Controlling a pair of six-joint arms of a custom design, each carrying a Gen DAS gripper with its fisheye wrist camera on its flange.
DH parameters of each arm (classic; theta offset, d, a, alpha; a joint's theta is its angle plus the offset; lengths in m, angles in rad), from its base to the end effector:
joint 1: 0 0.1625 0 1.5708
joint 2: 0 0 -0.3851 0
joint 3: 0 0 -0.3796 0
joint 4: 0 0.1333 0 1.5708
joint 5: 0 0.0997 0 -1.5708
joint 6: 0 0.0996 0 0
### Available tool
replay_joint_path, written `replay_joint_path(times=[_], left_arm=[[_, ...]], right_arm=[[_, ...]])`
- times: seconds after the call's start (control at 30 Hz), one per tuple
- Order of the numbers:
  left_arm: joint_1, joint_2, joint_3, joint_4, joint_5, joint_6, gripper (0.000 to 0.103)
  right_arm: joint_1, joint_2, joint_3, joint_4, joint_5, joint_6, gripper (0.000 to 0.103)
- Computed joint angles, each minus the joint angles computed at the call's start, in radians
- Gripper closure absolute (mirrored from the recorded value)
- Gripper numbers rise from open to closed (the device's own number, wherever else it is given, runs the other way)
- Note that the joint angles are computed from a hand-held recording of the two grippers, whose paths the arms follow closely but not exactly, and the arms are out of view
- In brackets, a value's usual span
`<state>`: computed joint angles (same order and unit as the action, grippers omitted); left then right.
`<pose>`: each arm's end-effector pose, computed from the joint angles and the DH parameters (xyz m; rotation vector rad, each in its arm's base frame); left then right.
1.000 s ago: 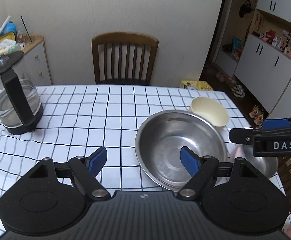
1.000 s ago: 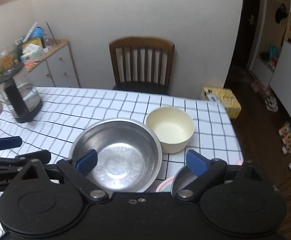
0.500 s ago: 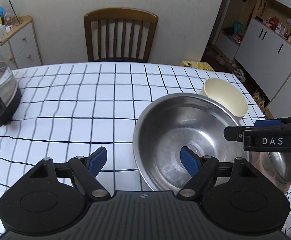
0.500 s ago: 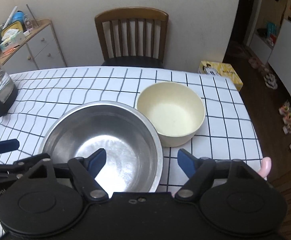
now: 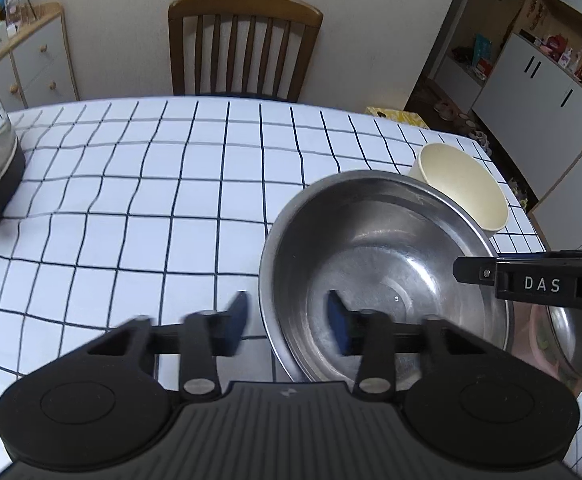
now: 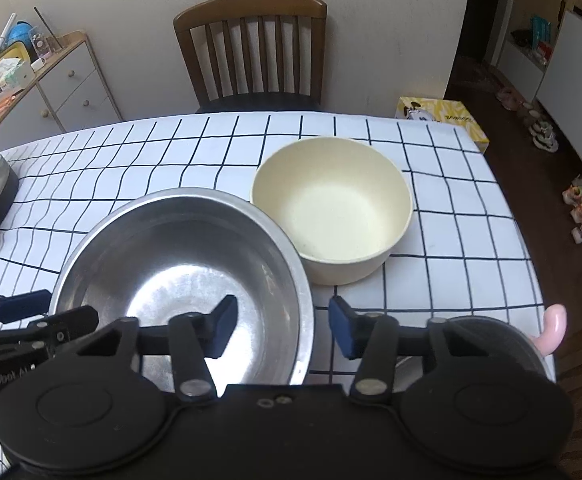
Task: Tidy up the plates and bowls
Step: 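Close both grippers on the large steel bowl rim and lift it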
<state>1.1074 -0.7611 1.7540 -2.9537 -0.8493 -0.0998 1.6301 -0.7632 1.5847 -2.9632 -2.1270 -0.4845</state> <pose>-0.0932 -0.6318 0.0789 0.2643 2.4509 -0.7241 0.1201 -0.6605 0.1335 0.4568 -2.3969 0.5510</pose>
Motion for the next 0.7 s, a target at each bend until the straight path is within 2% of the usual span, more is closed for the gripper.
replay_joint_path(times=[0.07, 0.23, 0.37, 0.7], left_arm=[[-0.002, 0.004, -0.002, 0.003, 0.012, -0.005, 0.071], [-0.007, 0.002, 0.003, 0.007, 0.031, -0.017, 0.082], [-0.009, -0.018, 0.019, 0.025, 0.038, -0.041, 0.088], [-0.056, -0.118, 0.127, 0.049, 0.089, -0.091, 0.088]], right_arm=[[-0.001, 0.0, 0.0, 0.006, 0.002, 0.004, 0.064], [0.001, 0.003, 0.003, -0.011, -0.009, 0.005, 0.074], [-0.002, -0.008, 0.011, -0.01, -0.014, 0.027, 0.089], [0.022, -0.074, 0.097, -0.032, 0.027, 0.018, 0.09]])
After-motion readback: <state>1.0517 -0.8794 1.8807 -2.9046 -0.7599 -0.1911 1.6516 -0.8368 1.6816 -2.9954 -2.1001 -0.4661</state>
